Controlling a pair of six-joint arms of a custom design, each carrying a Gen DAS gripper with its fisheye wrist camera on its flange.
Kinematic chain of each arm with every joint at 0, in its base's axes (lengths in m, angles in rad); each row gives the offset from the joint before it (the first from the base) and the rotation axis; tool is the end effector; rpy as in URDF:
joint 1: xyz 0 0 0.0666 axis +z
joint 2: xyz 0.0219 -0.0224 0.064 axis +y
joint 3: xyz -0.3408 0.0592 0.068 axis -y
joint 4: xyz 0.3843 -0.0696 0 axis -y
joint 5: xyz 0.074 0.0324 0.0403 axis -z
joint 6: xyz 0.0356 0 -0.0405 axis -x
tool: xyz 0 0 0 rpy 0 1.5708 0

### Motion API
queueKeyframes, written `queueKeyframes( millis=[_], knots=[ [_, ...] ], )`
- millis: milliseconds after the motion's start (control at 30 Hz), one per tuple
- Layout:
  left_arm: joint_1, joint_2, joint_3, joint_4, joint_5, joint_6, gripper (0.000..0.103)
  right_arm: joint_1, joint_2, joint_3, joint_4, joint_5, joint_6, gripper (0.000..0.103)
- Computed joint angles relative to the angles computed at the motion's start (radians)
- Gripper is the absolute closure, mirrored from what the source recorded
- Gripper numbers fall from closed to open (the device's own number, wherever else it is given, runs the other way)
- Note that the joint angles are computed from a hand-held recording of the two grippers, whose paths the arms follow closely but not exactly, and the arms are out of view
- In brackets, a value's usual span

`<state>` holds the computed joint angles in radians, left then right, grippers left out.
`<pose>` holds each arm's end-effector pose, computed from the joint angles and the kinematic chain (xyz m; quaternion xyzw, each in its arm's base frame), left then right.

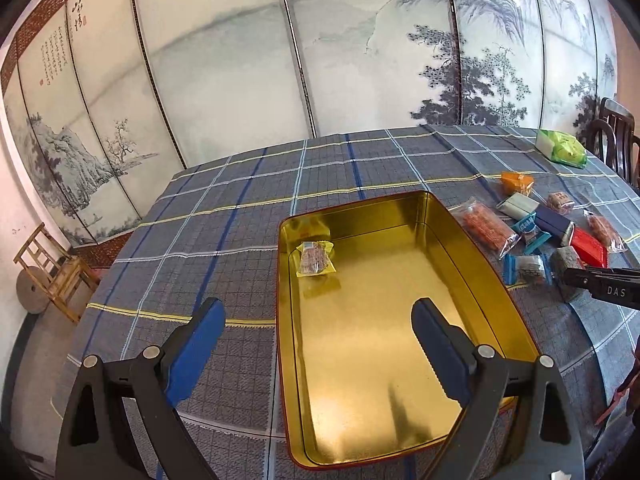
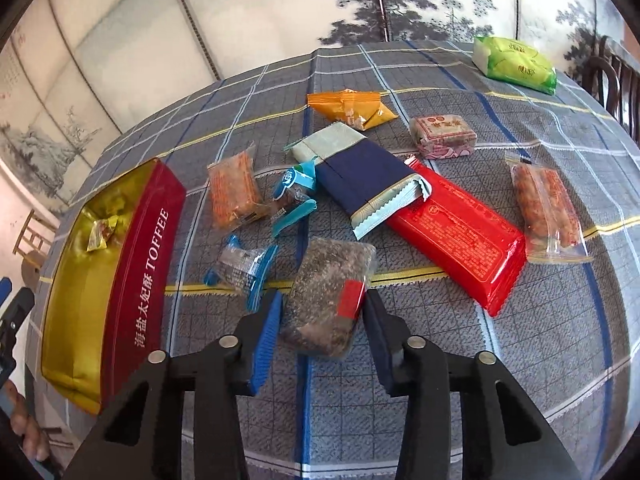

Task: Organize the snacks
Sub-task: 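Open the left gripper to drop the yellow packet while the right grasps the grey block, then carry the grey block into the gold tin and open the right gripper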

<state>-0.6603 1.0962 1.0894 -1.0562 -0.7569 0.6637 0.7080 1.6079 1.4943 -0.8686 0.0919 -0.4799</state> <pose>0.2985 -0.2014 0.3748 -0.0943 0.8993 0.1386 0.4039 0.4163 0.3516 0.3339 -0.0956 0.9513 0.1257 0.2647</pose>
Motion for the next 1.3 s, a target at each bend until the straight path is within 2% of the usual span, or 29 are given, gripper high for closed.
queueKeyframes(
  millis=[167,233,500,633,767,900,1033,1167,1300],
  knots=[
    [-0.024,-0.004,-0.002,-0.009,-0.009,0.006,0.010,-0.021,-0.034,-0.033,-0.012,-0.024,0.049,0.067],
    [-0.026,0.003,0.007,-0.012,-0.009,0.006,0.010,-0.029,-0.030,-0.025,-0.017,-0.038,0.044,0.066],
    [-0.032,0.007,0.013,-0.010,-0.007,0.012,0.010,-0.017,0.016,0.012,-0.025,0.002,0.086,0.066],
    [-0.034,-0.052,-0.025,0.035,0.012,0.029,0.010,-0.038,-0.019,-0.025,-0.003,-0.063,0.092,0.067],
    [-0.047,-0.126,-0.066,0.037,-0.008,0.104,0.010,-0.027,-0.090,-0.045,0.051,-0.130,0.084,0.067],
    [-0.052,-0.158,-0.079,0.000,-0.009,0.169,0.010,0.030,-0.019,0.106,0.035,-0.199,0.138,0.067],
    [-0.054,-0.146,-0.065,-0.070,-0.037,0.213,0.010,0.085,0.144,0.334,-0.028,-0.281,0.180,0.067],
    [-0.043,-0.157,-0.068,-0.106,-0.041,0.242,0.010,0.123,0.347,0.600,-0.159,-0.330,0.195,0.067],
    [-0.032,-0.154,-0.070,-0.143,-0.050,0.262,0.010,0.143,0.550,0.889,-0.324,-0.333,0.187,0.067]
  ],
)
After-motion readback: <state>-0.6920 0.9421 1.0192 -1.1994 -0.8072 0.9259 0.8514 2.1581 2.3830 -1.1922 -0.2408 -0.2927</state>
